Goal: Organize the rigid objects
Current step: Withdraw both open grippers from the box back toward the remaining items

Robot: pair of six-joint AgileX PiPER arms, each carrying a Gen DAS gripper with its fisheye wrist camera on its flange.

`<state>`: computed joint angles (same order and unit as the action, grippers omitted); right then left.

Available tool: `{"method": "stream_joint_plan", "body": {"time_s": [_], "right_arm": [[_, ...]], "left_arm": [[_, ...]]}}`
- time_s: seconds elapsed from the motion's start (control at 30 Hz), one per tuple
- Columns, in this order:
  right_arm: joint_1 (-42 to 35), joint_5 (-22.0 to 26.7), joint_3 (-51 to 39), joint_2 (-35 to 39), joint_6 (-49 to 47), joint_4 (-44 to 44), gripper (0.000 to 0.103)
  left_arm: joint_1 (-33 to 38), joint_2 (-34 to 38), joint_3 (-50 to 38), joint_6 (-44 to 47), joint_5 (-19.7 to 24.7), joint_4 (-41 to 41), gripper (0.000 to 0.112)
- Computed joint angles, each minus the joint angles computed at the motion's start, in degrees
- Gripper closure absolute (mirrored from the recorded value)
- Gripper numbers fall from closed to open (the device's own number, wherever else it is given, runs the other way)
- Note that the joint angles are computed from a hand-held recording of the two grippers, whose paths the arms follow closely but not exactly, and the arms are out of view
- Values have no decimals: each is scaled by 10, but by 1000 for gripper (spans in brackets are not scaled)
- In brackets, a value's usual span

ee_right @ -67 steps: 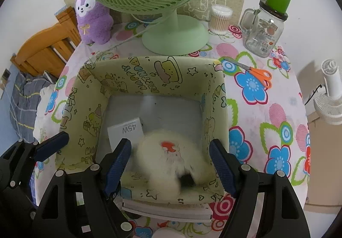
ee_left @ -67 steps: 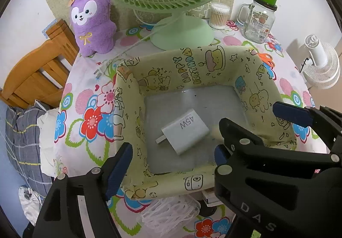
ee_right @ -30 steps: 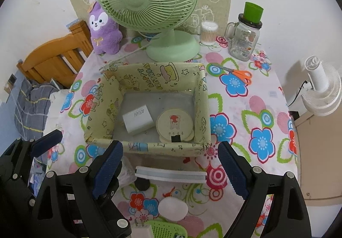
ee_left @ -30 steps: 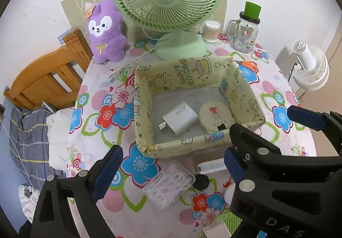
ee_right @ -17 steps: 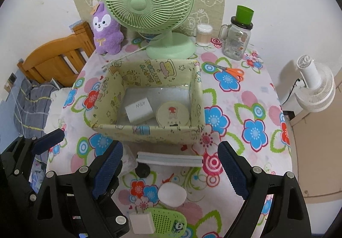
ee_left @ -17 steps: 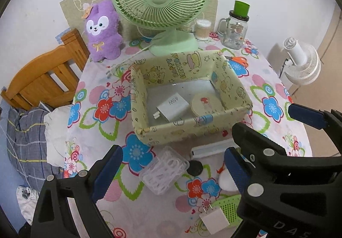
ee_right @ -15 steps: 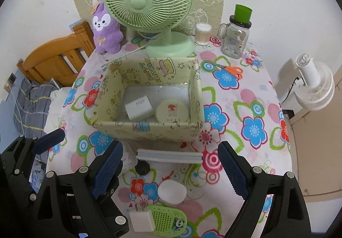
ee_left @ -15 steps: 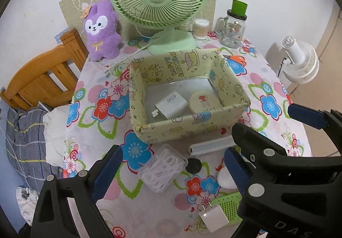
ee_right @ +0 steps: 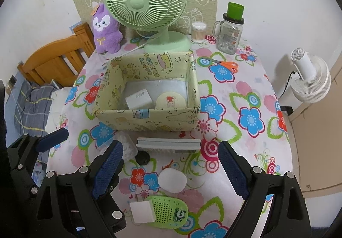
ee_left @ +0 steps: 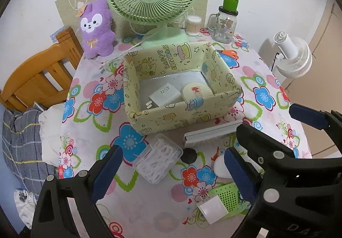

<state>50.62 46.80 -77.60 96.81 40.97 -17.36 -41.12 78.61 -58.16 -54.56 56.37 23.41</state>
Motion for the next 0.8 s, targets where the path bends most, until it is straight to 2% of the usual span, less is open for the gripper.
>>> {"method": "stream_joint_plan", "body": {"time_s": [0.27, 0.57, 0.8], "right_arm": [[3, -14, 32, -4, 8, 5, 11], [-3, -58, 73, 8, 7, 26, 11], [3, -80, 91, 31, 7, 22, 11]], "left_arm": [[10, -5, 43, 9, -45, -22, 15], [11, -4, 96, -16, -99, -12, 15], [6, 10, 142, -78, -139, 13, 15]]}}
